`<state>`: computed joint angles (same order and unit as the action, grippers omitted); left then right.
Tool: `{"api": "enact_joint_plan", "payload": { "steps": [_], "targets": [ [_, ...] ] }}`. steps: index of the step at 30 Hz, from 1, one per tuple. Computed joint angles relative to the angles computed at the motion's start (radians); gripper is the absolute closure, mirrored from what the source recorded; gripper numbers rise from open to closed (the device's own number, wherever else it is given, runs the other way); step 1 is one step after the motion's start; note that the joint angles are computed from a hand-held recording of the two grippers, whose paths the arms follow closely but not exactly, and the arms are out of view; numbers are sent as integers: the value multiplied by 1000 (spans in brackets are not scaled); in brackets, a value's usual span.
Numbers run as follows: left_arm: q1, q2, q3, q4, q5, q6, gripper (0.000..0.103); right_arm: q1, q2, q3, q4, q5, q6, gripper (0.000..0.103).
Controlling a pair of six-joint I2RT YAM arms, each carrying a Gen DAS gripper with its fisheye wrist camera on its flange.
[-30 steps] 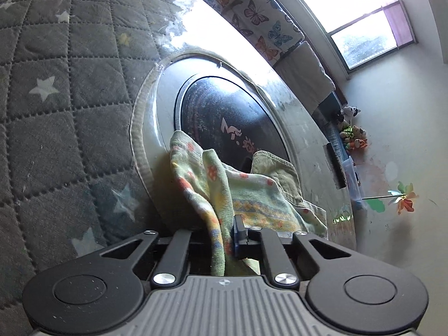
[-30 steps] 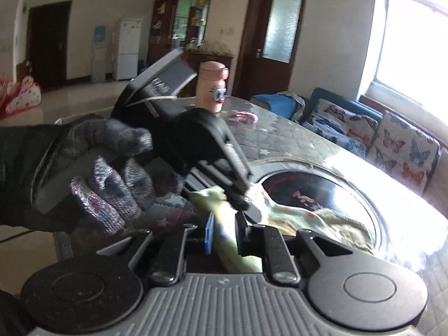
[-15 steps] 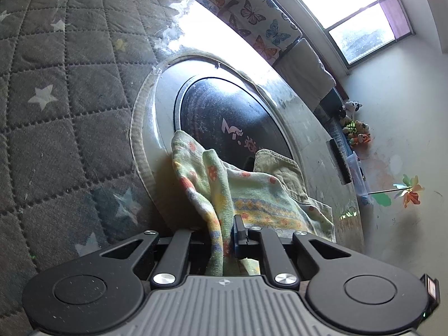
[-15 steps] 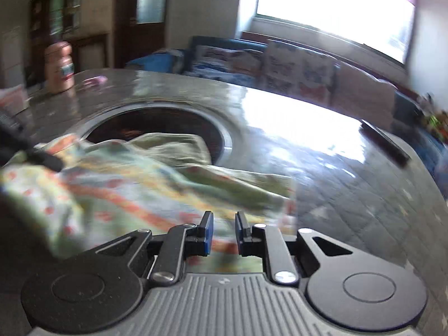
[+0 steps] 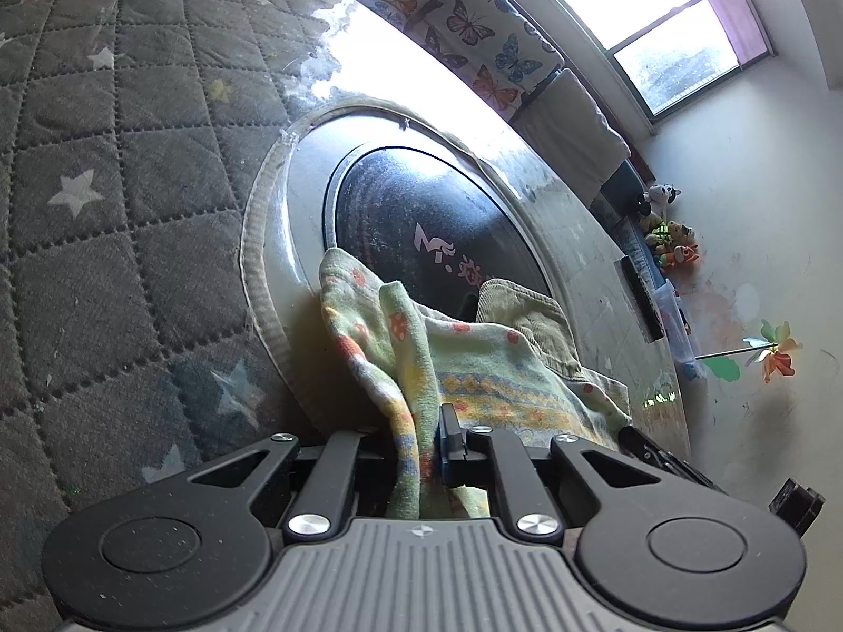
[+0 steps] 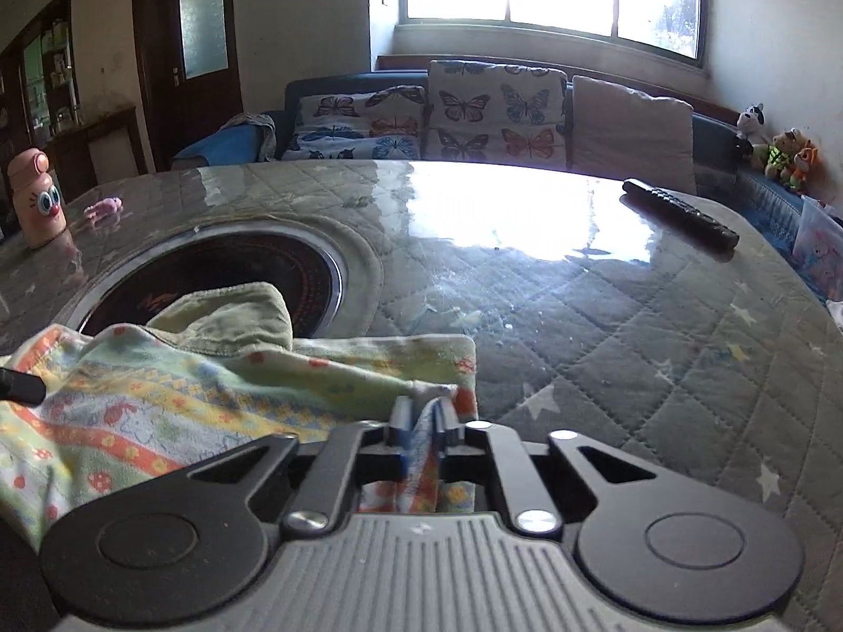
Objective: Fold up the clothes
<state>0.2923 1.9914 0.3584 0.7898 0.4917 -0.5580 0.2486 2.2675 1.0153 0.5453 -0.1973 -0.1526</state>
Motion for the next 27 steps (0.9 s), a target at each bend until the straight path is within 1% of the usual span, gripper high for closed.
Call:
{"api": "enact_joint_plan", "payload": {
  "steps": [2,5,7,9,11,14,15,18,20,22,24,26,27],
  "targets": [
    [1,0,-2,1,0,2,92,2,-4,-12,31,3,-3,100],
    [0,-1,-3,3,-1,2,92,-1,15,20,0,6,0,100],
    [1,2,-4,6,0,5,92,-10,28,26,5,7,8,97],
    [2,0,-3,2,1,8,92,-24,24,17,15,-5,28,84],
    [1,-2,-3,-2,0,13,92,-45,9,4,16,-43,53,82],
    [0,-4,-2,-7,-2,18,92,-76,2,13,-23,-105,83,65],
    [-1,-5,-2,-8,-3,20,92,-83,5,23,-42,-117,88,64],
    [-1,-8,-2,-12,-5,28,92,-94,24,47,-77,-143,101,64],
    [-4,-12,1,-21,-9,34,92,-90,26,41,-70,-144,98,64],
    [-8,-16,3,-27,-16,41,91,-81,21,38,-80,-139,86,67],
    [-13,-19,5,-32,-25,46,92,-72,16,34,-85,-139,84,83],
    [-15,-21,7,-39,-30,52,91,-63,10,29,-90,-138,83,88],
    [-16,-23,8,-42,-33,55,91,-60,7,25,-86,-134,85,89]
  ]
}}
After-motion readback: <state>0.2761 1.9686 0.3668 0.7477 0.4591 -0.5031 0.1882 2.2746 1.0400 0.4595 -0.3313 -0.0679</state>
